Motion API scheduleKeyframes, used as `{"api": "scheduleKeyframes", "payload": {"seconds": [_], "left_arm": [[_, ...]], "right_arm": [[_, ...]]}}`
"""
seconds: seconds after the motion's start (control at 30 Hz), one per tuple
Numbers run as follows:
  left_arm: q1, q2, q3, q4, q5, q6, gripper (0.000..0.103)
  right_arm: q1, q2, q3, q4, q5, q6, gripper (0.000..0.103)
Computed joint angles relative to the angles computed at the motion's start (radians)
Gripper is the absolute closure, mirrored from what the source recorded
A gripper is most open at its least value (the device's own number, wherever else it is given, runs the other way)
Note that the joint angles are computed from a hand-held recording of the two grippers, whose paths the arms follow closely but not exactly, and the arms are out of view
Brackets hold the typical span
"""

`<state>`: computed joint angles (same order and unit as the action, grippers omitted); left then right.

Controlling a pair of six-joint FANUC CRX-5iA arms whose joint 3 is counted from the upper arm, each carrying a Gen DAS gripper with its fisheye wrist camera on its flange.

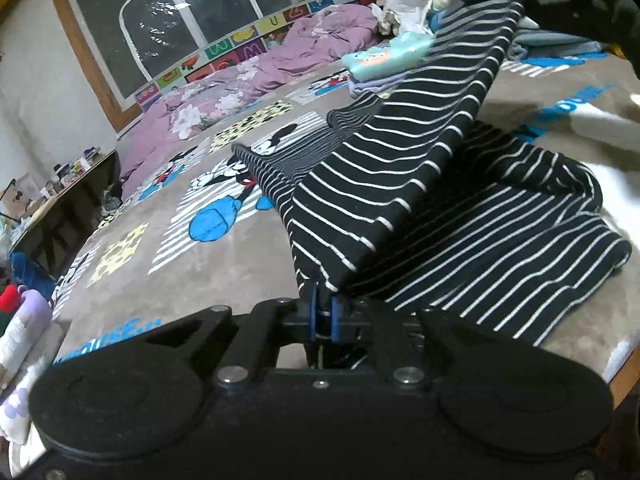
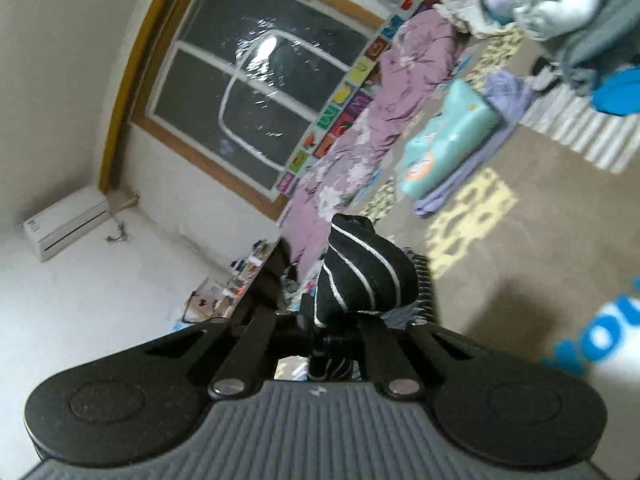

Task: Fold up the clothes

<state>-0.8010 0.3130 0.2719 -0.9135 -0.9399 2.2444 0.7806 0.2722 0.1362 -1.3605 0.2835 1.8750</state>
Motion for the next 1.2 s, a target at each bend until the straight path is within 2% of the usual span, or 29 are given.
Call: {"api": "scheduleKeyframes", "payload": {"seconds": [0.17,0.4,0.5,0.57,0.63,0.7,0.77,0.87,0.93,1.0,1.07,1.2], "left_arm": [[-0.003,0.004,0.004,0.008,-0.006,-0.023,0.097],[-0.004,0.004,0.001,0.019,-0.005,-0.048,0.097],[0.006,-0.001,-0.010,0.043,0.008,-0.065,0.097],[0.015,-0.010,-0.019,0.071,0.018,-0.092,0.097],[0.043,-0.047,-0.051,0.139,0.058,-0.113,0.090],[0.090,-0.111,-0.107,0.234,0.124,-0.115,0.081],[0.151,-0.201,-0.190,0.295,0.224,-0.014,0.079],[0.169,-0.278,-0.225,0.184,0.206,0.257,0.079],[0.194,-0.302,-0.245,0.182,0.202,0.340,0.079],[0.215,-0.302,-0.253,0.216,0.195,0.349,0.079],[0.214,-0.277,-0.245,0.261,0.194,0.295,0.079],[0.216,-0.219,-0.232,0.377,0.234,0.148,0.079]], "right_arm": [[0.011,-0.012,-0.060,-0.022,0.057,-0.059,0.097],[-0.025,0.000,-0.076,-0.170,0.037,0.075,0.097],[-0.062,0.009,-0.074,-0.315,-0.003,0.256,0.097],[-0.065,0.015,-0.082,-0.330,-0.006,0.251,0.097],[-0.078,0.023,-0.086,-0.354,-0.031,0.245,0.096],[-0.077,0.034,-0.090,-0.304,-0.053,0.167,0.096],[-0.072,0.036,-0.089,-0.267,-0.059,0.146,0.096],[-0.037,0.042,-0.097,-0.114,-0.033,-0.019,0.095],[-0.018,0.046,-0.105,-0.026,-0.012,-0.122,0.095],[-0.003,0.050,-0.113,0.050,0.004,-0.210,0.095],[0.008,0.054,-0.120,0.118,0.014,-0.285,0.092],[0.002,0.054,-0.110,0.136,-0.006,-0.275,0.092]]}}
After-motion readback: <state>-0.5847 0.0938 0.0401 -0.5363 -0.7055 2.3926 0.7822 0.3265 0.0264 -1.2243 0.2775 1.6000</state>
